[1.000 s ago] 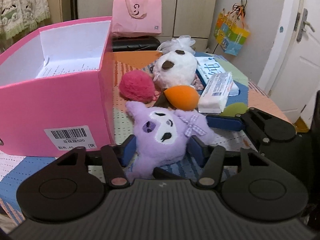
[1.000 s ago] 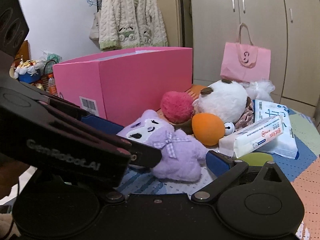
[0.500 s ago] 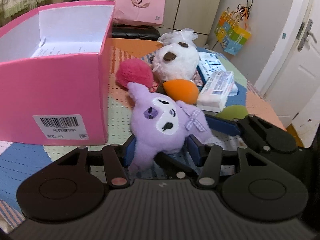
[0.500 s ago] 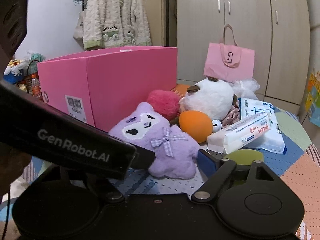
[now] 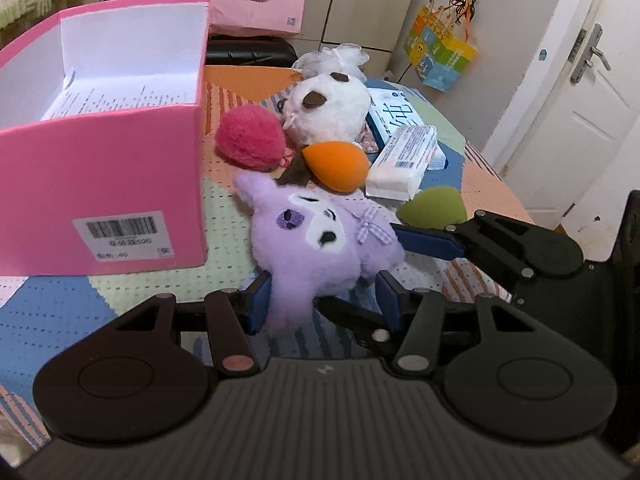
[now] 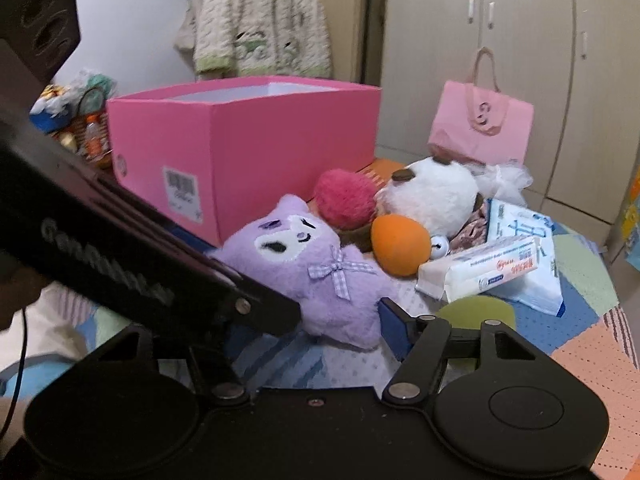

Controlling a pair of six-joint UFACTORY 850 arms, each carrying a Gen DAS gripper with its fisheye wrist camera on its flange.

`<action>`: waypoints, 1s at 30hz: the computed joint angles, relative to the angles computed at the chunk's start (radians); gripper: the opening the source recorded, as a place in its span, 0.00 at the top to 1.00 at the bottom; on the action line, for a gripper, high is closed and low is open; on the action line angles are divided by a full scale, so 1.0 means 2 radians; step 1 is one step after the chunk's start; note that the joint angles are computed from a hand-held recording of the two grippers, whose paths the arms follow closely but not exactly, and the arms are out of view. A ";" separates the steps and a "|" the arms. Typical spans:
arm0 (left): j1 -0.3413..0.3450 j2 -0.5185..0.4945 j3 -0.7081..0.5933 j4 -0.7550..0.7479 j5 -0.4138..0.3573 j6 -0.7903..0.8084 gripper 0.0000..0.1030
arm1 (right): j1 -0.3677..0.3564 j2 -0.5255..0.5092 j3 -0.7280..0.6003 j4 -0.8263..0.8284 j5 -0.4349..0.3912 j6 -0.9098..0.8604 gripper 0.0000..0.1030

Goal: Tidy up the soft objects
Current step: 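Move the left tool to the purple plush and close its fingers on it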

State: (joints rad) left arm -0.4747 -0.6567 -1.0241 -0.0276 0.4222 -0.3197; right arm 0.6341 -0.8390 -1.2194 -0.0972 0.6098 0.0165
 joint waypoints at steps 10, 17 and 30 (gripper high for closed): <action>-0.004 -0.008 -0.001 -0.068 0.055 0.043 0.31 | -0.022 -0.012 -0.023 -0.124 -0.007 0.184 0.15; -0.011 -0.019 -0.012 -0.122 0.047 0.091 0.45 | -0.007 -0.024 -0.035 -0.060 -0.003 0.127 0.14; -0.024 -0.007 0.003 -0.164 0.059 0.142 0.45 | 0.008 -0.006 -0.013 -0.002 -0.004 0.076 0.20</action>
